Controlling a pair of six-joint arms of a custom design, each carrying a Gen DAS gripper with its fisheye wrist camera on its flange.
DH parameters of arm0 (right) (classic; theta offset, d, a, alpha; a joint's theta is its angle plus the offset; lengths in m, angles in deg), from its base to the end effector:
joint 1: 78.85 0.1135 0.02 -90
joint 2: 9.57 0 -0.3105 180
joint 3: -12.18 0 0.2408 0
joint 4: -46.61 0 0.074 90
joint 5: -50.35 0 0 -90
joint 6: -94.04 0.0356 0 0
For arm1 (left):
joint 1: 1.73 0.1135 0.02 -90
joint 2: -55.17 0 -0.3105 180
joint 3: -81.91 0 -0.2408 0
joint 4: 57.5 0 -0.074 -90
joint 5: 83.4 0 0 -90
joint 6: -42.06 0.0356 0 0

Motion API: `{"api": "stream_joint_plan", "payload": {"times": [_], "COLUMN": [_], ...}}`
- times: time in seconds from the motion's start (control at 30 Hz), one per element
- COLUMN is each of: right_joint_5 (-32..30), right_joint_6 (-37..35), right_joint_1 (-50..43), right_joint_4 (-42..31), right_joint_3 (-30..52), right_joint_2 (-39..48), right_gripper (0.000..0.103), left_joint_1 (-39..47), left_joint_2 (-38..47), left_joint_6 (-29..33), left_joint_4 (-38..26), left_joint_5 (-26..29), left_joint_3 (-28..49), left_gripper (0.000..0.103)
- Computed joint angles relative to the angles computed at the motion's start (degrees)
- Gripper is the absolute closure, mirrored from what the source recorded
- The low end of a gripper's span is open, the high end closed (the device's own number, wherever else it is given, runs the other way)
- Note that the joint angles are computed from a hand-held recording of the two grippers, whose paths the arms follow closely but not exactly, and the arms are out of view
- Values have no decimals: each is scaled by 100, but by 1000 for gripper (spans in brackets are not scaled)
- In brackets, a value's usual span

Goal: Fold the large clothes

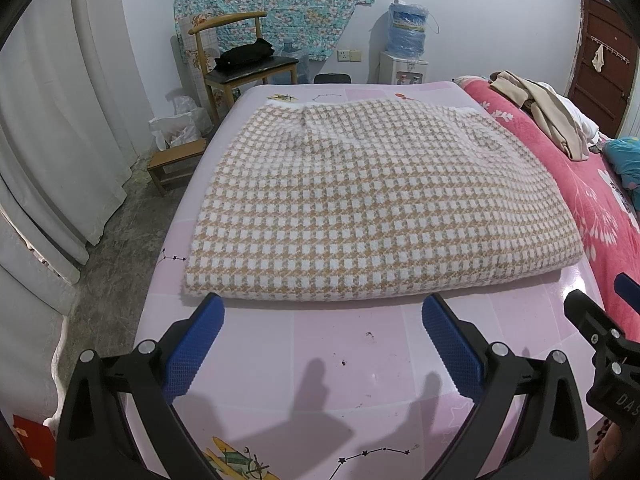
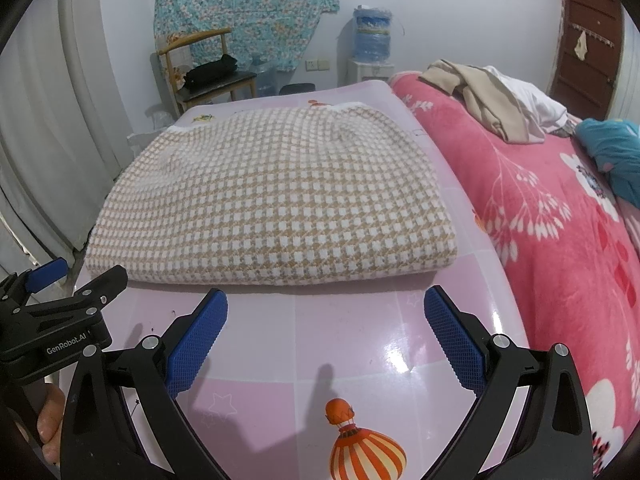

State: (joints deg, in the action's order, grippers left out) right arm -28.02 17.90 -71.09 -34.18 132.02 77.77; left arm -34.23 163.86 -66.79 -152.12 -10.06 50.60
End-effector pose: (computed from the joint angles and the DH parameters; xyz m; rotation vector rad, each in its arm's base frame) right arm 0.2795 0.0308 0.4718 0.2198 2.3818 -0.0683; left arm 0.3146 -0.1883 0.4743 0.1786 2.4608 -0.0153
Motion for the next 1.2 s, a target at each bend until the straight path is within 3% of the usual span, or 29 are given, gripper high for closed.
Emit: {"api": "stream_joint_plan", "payload": {"times": [1.2], "right_joint_5": [-46], "right_joint_6": [-81], "right_joint_1": [-59], "right_joint_4": [-9], "right_joint_3": [-32], "right_joint_2": [-35], "right_gripper": [8], "left_joint_1": [6], "left_joint_2": [-7], "left_joint_6": [1], "left_joint_4": [-4], "left_joint_5": [-23], "left_joint_3": [22], "left_gripper": [6]}}
